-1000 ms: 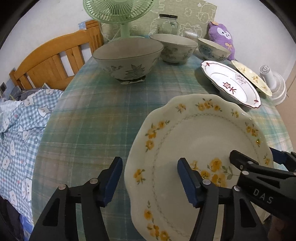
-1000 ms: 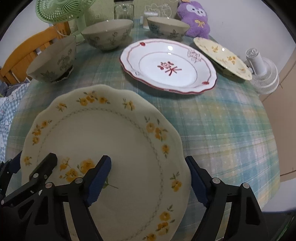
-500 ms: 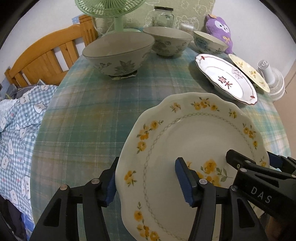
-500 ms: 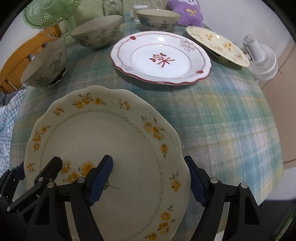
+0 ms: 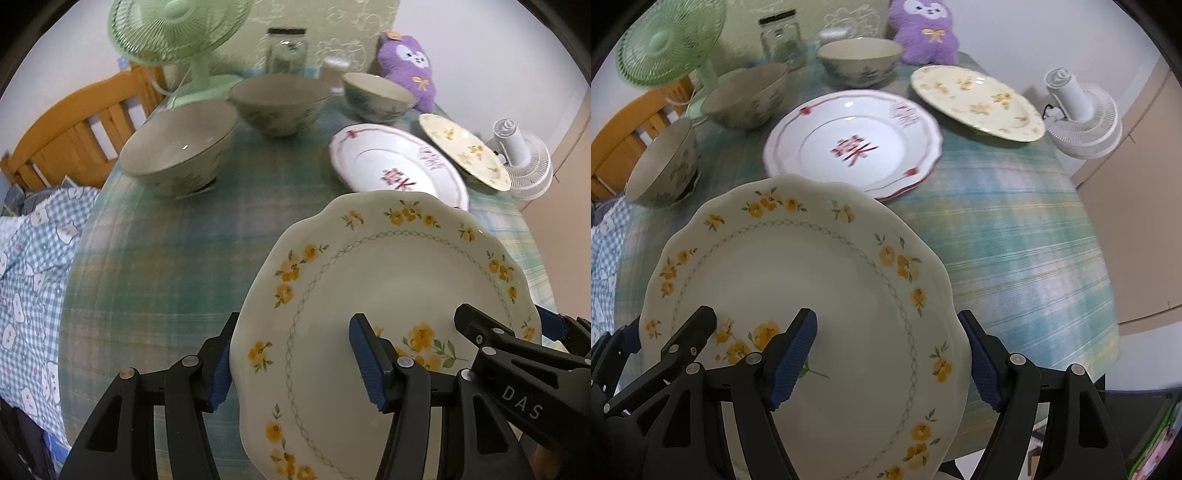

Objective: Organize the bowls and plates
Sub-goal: 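Lift the yellow-flower plate with both grippers and carry it sideways, then lower the yellow-flower plate onto the cloth and open both grippers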

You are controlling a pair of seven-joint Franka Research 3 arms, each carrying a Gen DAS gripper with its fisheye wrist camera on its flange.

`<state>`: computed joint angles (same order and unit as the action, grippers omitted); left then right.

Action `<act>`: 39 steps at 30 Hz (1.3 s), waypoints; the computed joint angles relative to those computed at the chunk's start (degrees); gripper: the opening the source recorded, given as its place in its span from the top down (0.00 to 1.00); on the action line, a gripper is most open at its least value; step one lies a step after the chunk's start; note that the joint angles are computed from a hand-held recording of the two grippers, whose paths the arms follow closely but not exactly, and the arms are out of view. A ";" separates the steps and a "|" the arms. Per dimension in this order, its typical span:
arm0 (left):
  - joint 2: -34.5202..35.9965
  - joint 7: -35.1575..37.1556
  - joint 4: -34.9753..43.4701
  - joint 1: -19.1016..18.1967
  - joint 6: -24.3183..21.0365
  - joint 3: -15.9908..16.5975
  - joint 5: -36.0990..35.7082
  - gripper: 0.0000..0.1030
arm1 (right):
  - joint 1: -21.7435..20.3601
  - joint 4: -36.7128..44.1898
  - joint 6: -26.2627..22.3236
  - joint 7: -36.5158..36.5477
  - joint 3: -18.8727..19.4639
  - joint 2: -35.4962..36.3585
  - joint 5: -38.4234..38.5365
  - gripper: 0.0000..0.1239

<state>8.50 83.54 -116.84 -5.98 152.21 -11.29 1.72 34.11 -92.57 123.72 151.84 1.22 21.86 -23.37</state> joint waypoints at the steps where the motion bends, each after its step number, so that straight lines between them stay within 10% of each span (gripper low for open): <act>1: 0.11 -1.27 0.20 -0.50 0.11 0.03 0.89 0.44 | -0.48 -1.69 1.13 -0.39 -0.16 -1.08 -0.08 0.36; 17: 8.02 -28.01 10.51 -11.15 -4.40 -0.82 16.69 0.44 | -12.46 -19.61 12.98 -15.32 -0.39 -12.52 3.44 0.36; 39: 16.08 -37.85 18.74 -16.60 -9.73 -0.66 20.87 0.40 | -18.05 -26.52 19.36 -24.79 -0.99 -13.82 9.47 0.36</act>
